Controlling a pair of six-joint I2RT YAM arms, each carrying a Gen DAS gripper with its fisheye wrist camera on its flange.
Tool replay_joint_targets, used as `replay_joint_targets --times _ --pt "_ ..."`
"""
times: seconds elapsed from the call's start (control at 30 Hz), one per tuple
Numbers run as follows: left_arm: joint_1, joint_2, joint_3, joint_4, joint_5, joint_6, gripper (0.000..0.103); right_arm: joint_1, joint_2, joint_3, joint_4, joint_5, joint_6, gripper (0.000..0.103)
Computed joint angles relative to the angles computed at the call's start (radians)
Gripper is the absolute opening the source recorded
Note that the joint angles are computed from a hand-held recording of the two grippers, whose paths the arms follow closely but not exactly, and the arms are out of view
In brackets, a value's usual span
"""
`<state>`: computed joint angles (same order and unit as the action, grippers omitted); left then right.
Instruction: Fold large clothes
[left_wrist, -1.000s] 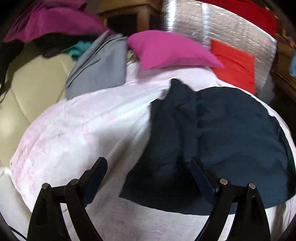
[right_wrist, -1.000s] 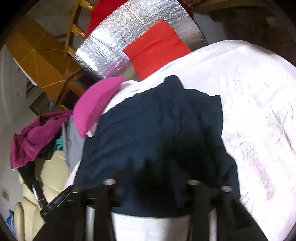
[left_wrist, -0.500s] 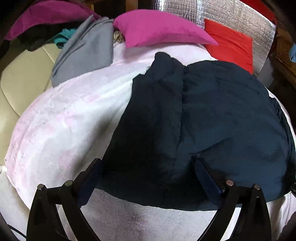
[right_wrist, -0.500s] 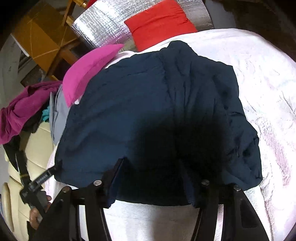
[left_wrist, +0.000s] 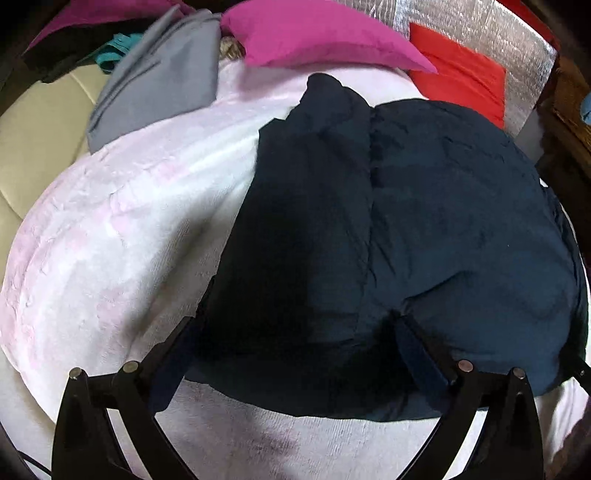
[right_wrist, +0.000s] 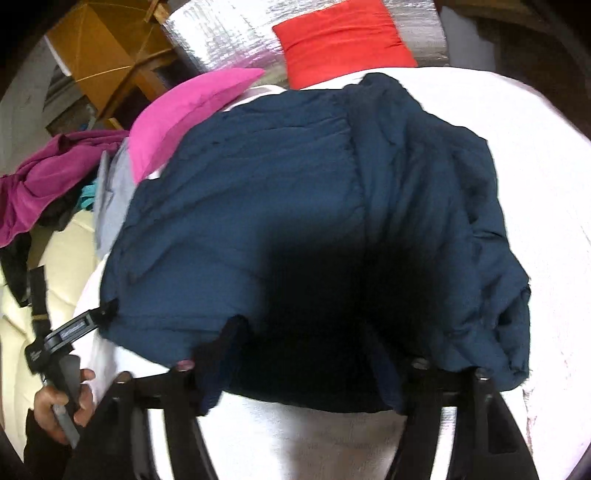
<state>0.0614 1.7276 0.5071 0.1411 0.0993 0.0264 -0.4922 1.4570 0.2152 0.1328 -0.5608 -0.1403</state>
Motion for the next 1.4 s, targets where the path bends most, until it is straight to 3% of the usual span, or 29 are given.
replay_joint_targets --times 0.07,0.17,0.23,0.3,0.43,0.53,0.8,0.87,0.97,1.07,1.23,1.3,1.4 --pt "0.003 -0.058 0.021 -0.062 -0.029 0.008 0.103 -0.029 -0.047 0.02 -0.081 -0.033 -0.04 0.077" --pt "-0.014 -0.161 0.0 -0.02 -0.114 0.021 0.103 -0.205 -0.115 0.053 -0.208 -0.225 -0.141 0.077" --pt "-0.027 -0.159 0.025 -0.004 -0.169 0.021 0.103 -0.338 -0.133 0.077 -0.214 -0.298 -0.167 0.077" --pt "-0.034 -0.114 0.061 0.03 -0.204 0.018 0.103 -0.425 -0.056 0.123 -0.2 -0.331 -0.165 0.077" --pt "0.006 0.02 0.139 0.01 -0.107 -0.006 0.103 -0.47 0.207 0.274 -0.172 -0.297 -0.088 0.077" --pt "0.044 0.132 0.257 -0.109 0.033 -0.034 0.103 -0.431 0.327 0.348 -0.145 -0.265 -0.013 0.077" --pt "0.147 0.288 0.394 -0.21 0.305 -0.078 0.103 -0.311 0.516 0.446 -0.099 -0.232 0.064 0.076" --pt "0.17 0.32 0.421 -0.231 0.367 -0.095 0.103 -0.303 0.518 0.431 -0.045 -0.24 0.097 0.07" --pt "0.16 0.32 0.413 -0.19 0.359 -0.117 0.101 -0.301 0.536 0.433 -0.023 -0.278 0.131 0.048" --pt "0.14 0.33 0.432 -0.175 0.401 -0.138 0.074 -0.297 0.476 0.395 0.008 -0.307 0.139 0.034" --pt "0.103 0.339 0.456 -0.142 0.33 -0.189 0.065 -0.293 0.394 0.312 0.129 -0.306 0.161 0.032" --pt "0.11 0.379 0.523 -0.176 0.342 -0.188 0.064 -0.266 0.458 0.353 0.096 -0.224 0.157 0.032" --pt "0.103 0.369 0.533 -0.217 0.321 -0.193 0.065 -0.279 0.49 0.376 0.064 -0.247 0.171 0.035"
